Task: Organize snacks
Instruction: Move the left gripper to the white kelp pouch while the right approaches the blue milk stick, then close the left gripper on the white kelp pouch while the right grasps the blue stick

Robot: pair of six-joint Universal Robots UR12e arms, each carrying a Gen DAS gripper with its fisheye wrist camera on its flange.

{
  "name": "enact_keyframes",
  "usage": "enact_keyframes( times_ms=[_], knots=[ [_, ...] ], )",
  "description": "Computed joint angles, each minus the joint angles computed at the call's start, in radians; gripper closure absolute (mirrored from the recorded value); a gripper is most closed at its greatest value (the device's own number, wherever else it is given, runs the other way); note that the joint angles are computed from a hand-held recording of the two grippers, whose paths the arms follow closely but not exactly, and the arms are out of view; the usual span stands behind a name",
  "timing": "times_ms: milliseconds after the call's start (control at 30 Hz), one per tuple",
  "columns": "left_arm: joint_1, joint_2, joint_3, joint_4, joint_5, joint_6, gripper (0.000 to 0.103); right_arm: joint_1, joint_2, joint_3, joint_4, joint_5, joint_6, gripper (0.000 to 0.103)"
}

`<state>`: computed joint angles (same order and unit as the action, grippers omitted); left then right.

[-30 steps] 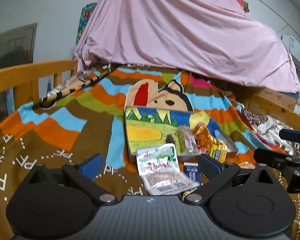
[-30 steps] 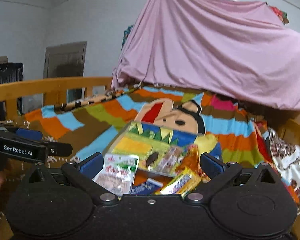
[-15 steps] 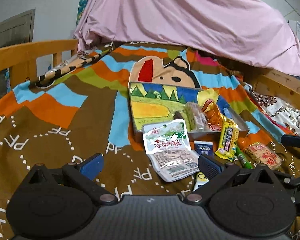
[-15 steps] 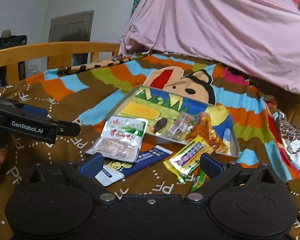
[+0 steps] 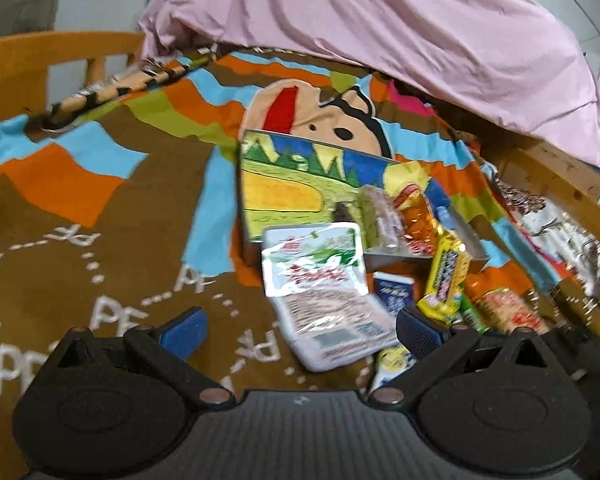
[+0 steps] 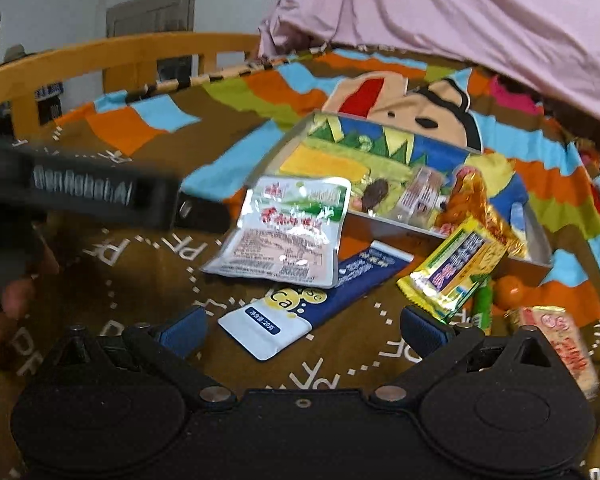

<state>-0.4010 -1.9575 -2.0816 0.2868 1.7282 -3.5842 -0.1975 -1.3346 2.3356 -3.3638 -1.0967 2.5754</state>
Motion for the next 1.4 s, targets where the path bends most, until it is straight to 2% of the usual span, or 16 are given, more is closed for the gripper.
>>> enact_keyframes(
  times_ms=[67,233,400,567,733,800,833,933,1133,1167,1233,1333,1400],
  knots=[
    [0.009,-0.011,0.026,-0.025,-0.028,0.002,0.001,0.014,0.017,-0.013,-0.001,-0.023,0.023,0.001],
    [0.028,-0.035,0.099,-0.151,-0.097,-0.013,0.001,0.032,0.050,-0.041,0.011,-0.044,0.055,0.001],
    [0.031,-0.058,0.150,-0.240,-0.082,-0.069,0.001,0.045,0.067,-0.064,0.045,-0.075,0.068,0.001],
    [0.031,-0.073,0.180,-0.302,-0.103,-0.082,0.001,0.028,0.071,-0.053,-0.007,-0.084,0.040,0.001],
    [0.018,-0.091,0.211,-0.352,-0.078,-0.096,0.000,0.006,0.085,-0.033,-0.122,-0.173,0.060,0.001],
    [0.011,-0.099,0.224,-0.368,-0.052,-0.083,0.000,0.002,0.090,-0.035,-0.143,-0.241,0.091,0.001],
    [0.006,-0.103,0.230,-0.376,-0.037,-0.068,0.000,-0.003,0.091,-0.037,-0.134,-0.251,0.098,0.001],
    [-0.007,-0.115,0.248,-0.406,0.001,-0.033,0.000,-0.029,0.086,-0.036,-0.101,-0.209,0.099,0.001],
    [-0.021,-0.126,0.274,-0.459,0.036,0.038,0.000,-0.071,0.074,-0.028,-0.062,-0.021,0.039,0.001],
    [-0.022,-0.128,0.279,-0.469,0.041,0.057,0.000,-0.076,0.070,-0.030,-0.039,0.008,0.023,0.001],
    [-0.022,-0.129,0.284,-0.487,0.037,0.077,0.001,-0.091,0.062,-0.047,0.065,0.080,-0.022,0.005],
    [-0.014,-0.127,0.275,-0.472,0.011,0.072,0.001,-0.103,0.057,-0.076,0.188,0.122,-0.050,0.010],
    [-0.013,-0.127,0.271,-0.464,0.008,0.081,0.001,-0.108,0.058,-0.085,0.215,0.125,-0.045,0.017]
  ],
)
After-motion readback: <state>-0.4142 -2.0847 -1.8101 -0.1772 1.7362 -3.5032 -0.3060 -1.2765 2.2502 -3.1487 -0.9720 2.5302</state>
